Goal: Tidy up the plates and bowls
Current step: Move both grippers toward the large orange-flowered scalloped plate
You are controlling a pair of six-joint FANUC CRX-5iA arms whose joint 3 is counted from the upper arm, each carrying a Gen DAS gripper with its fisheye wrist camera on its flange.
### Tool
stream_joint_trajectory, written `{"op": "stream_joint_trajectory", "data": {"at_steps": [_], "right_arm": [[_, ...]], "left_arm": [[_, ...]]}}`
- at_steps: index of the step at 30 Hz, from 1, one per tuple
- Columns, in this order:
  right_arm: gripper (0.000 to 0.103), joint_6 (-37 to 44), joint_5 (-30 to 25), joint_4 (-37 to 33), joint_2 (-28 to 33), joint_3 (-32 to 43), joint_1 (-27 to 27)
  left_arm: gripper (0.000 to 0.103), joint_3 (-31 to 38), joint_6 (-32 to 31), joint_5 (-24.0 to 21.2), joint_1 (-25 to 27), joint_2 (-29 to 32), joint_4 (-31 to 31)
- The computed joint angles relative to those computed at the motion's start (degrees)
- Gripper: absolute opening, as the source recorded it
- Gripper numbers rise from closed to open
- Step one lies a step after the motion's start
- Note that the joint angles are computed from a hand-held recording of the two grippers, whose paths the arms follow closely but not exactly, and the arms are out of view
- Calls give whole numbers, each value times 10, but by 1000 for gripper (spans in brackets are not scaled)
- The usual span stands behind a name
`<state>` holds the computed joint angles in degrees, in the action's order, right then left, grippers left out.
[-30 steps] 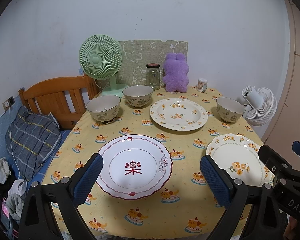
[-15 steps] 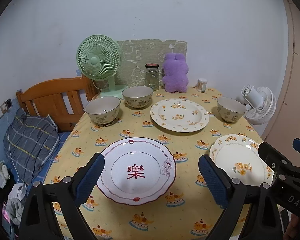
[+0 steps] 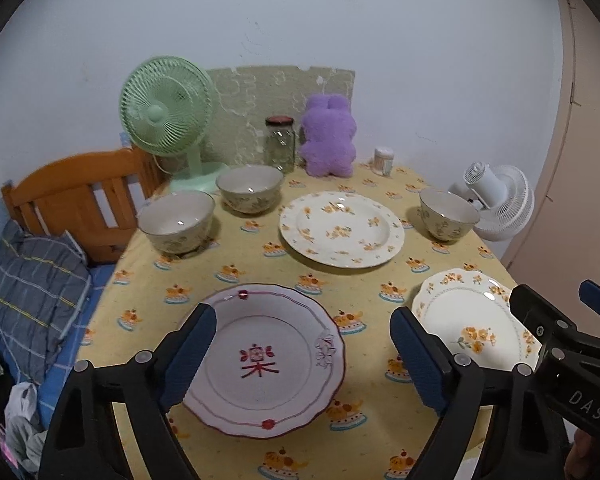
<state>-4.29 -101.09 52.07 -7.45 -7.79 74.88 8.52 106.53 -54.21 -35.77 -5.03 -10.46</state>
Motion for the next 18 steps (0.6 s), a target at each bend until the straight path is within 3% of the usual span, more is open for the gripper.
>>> {"op": "stream_joint_trajectory", "data": {"at_steps": [8, 18], "right_arm": [[101, 1, 7, -17, -21, -10, -32], [96, 64, 70, -64, -87, -63, -106]], "left_arm": [[88, 54, -18, -27, -22, 56, 5], [88, 175, 49, -98, -90, 167, -45]]}}
